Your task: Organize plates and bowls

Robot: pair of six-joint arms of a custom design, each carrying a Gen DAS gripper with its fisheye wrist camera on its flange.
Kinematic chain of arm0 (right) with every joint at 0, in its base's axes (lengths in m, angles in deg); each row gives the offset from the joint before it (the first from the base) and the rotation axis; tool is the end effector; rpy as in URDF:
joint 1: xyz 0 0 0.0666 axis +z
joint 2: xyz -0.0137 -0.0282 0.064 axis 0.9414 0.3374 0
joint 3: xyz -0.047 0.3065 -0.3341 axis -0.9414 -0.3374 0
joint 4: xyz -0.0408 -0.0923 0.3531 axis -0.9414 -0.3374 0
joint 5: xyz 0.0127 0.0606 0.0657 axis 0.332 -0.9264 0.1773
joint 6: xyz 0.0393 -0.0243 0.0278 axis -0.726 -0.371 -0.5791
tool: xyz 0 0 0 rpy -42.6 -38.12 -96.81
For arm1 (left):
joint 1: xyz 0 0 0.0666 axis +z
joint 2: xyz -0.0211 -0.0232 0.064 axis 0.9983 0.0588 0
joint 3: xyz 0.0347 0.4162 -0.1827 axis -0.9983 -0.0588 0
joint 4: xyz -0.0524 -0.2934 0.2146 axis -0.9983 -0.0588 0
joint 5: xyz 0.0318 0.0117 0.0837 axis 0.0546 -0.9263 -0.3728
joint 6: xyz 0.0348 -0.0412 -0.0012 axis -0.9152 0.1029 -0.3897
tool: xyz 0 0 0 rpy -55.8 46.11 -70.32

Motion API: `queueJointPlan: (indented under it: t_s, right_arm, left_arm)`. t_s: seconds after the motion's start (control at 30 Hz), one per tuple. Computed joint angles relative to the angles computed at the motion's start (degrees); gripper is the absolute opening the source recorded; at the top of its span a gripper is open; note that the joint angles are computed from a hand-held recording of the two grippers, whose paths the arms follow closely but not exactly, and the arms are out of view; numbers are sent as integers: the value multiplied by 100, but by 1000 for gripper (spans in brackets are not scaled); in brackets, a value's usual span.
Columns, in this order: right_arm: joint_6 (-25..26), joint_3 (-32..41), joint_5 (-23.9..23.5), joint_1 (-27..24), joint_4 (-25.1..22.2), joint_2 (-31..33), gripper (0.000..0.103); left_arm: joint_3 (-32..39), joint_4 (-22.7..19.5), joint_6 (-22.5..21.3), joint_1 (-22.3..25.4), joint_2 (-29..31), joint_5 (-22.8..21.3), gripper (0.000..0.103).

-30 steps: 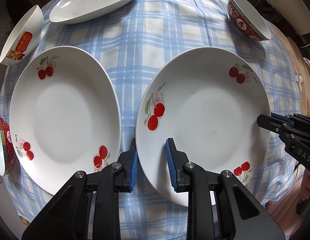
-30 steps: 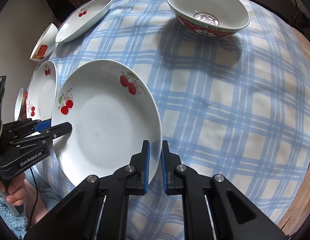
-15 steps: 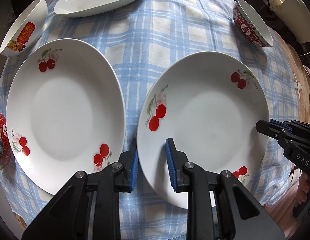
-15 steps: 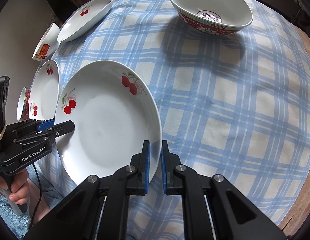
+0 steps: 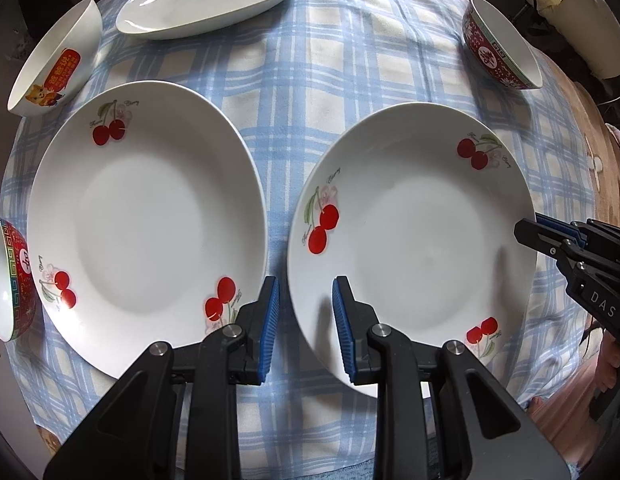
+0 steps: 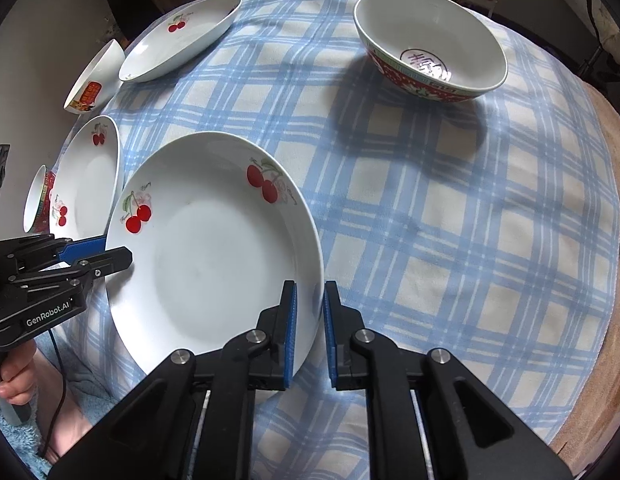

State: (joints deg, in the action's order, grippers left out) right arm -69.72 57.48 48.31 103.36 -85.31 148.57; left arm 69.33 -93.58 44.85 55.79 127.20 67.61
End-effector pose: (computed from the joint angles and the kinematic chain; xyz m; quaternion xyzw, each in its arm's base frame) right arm 0.4047 0.2673 0.3882 -0.0061 0.9915 0.1065 0.0739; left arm 0.4066 -0.2451 0.3302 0.1195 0.9909 -0.0431 0.0444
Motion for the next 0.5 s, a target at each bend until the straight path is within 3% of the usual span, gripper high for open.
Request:
queueJointPlan:
  t_s: [0.1, 0.17, 0.3, 0.5]
  right_arm:
    - [17, 59, 197, 34, -22, -28, 38]
    - [7, 83, 319, 49, 7, -64, 44]
    - [-33, 172, 481, 69, 94, -128, 61]
    - [-342, 316, 604, 112, 230, -260, 81]
  left_arm:
    - [51, -58, -18, 65, -65, 122, 27]
    - [83, -52, -63, 65, -132, 75, 29]
    - [182, -122, -108, 19, -243, -160, 42]
    - [245, -269, -253, 48, -471, -68, 58]
